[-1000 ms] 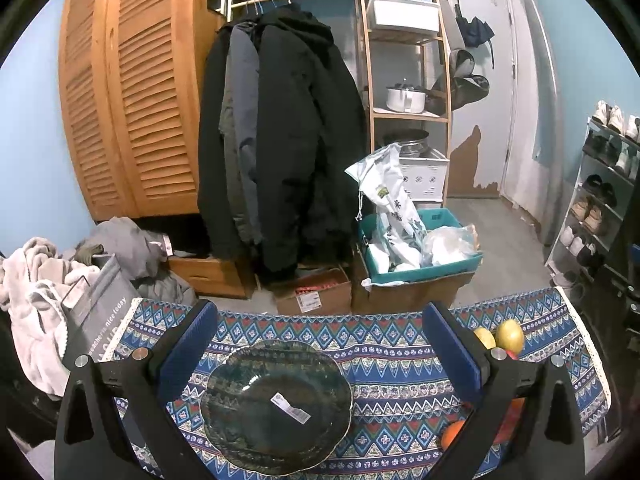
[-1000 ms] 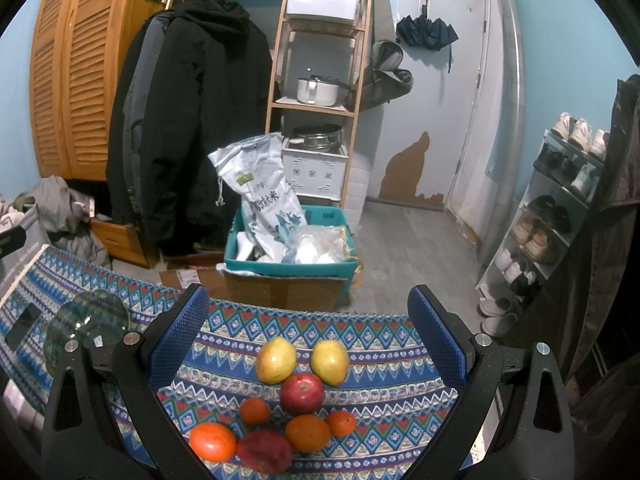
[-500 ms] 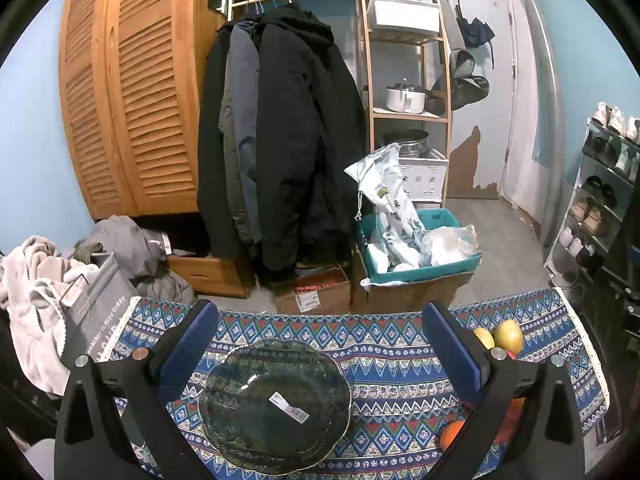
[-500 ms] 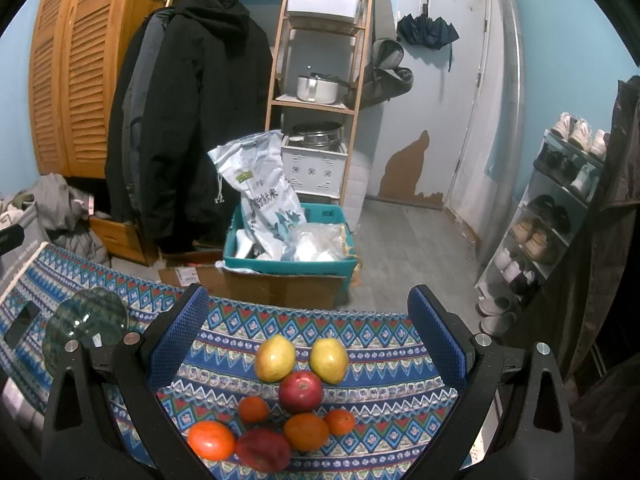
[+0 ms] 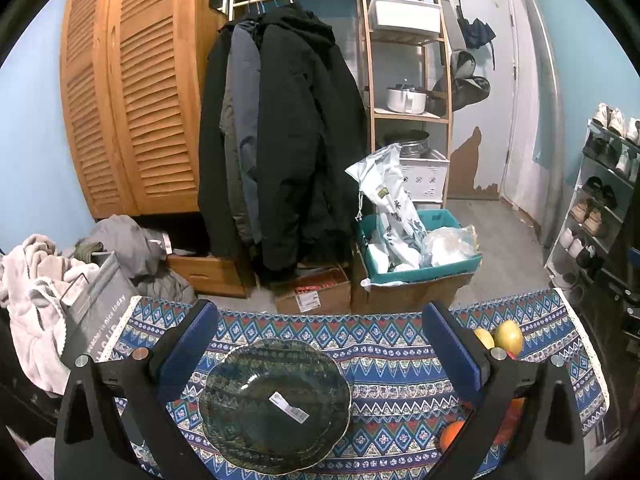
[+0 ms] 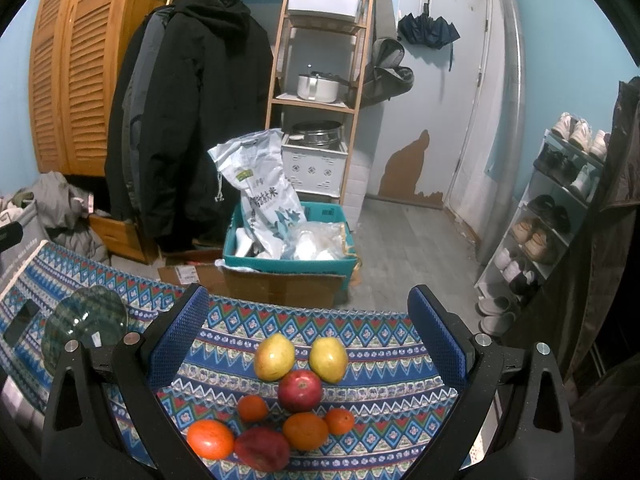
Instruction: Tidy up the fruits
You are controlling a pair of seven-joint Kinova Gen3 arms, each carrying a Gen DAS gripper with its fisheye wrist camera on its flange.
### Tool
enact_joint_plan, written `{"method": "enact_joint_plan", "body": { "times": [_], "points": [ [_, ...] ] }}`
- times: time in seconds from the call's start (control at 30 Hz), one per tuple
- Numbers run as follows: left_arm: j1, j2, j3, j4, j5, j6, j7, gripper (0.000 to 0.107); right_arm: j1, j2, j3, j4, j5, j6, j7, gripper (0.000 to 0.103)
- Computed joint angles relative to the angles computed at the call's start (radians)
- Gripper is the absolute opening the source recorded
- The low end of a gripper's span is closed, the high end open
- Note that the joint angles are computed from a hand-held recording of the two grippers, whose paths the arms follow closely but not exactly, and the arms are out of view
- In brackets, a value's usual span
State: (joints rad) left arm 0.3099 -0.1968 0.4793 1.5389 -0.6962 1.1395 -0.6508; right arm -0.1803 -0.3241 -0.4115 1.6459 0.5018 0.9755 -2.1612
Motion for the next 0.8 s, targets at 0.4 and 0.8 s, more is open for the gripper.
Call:
{"method": "enact_joint_plan", "body": {
  "times": [0.4, 0.8],
  "points": [
    [0.002, 0.002, -0.002, -0.004, -0.002, 0.002, -0.001, 0.103, 0.002, 0.001, -0.005, 0.0, 0.002, 0.001, -0.004, 0.098],
    [0.004, 0.003, -0.004, -0.002, 0.001, 0.003, -0.001, 0.103, -0.002, 0.003, -0.007, -0.001, 0.006, 0.006, -0.008, 0.098]
  ]
}}
